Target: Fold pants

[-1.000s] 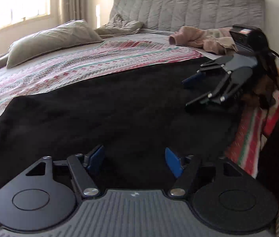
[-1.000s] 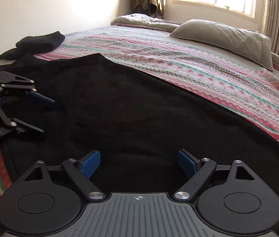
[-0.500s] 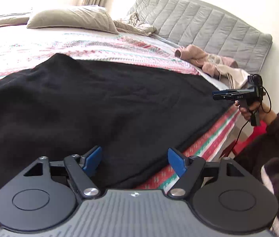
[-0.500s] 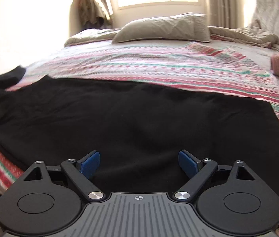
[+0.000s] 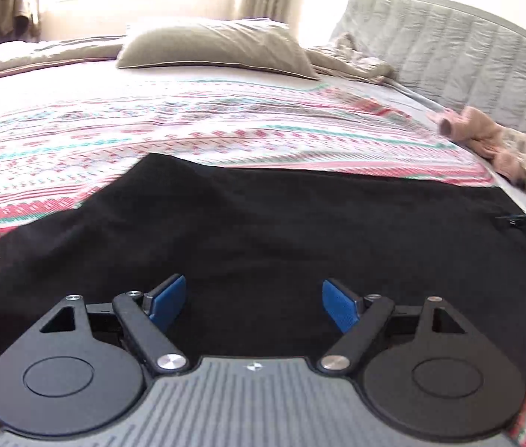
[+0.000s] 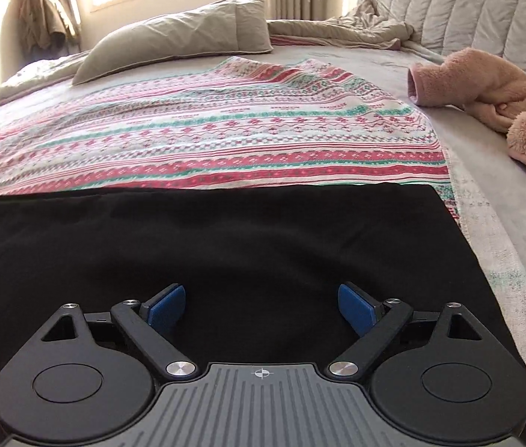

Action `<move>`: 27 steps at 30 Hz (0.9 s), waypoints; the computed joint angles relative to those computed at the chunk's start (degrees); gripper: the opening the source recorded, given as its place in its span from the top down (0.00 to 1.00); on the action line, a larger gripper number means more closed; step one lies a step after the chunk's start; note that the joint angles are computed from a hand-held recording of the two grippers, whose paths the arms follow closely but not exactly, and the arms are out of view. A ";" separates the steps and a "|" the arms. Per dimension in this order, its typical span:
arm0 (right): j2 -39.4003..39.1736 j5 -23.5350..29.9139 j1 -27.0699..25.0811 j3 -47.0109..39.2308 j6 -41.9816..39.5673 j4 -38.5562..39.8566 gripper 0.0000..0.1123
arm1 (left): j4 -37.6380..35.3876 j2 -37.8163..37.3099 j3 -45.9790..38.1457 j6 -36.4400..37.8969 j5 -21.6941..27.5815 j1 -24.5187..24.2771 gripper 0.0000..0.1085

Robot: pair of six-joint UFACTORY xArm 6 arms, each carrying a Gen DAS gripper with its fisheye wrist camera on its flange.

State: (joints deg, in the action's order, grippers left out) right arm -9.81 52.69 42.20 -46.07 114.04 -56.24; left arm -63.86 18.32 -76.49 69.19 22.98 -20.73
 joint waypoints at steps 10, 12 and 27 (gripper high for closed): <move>-9.67 18.46 6.95 6.11 7.69 4.51 0.20 | 6.65 -3.53 4.16 -8.85 -6.17 -0.79 0.12; -13.84 21.39 10.60 8.61 11.67 3.63 0.19 | 7.79 -4.91 5.20 -12.73 -5.66 -1.11 0.12; -40.76 23.16 27.27 30.09 46.71 -0.23 0.41 | 3.09 -7.45 6.56 -13.75 -1.56 -4.80 0.05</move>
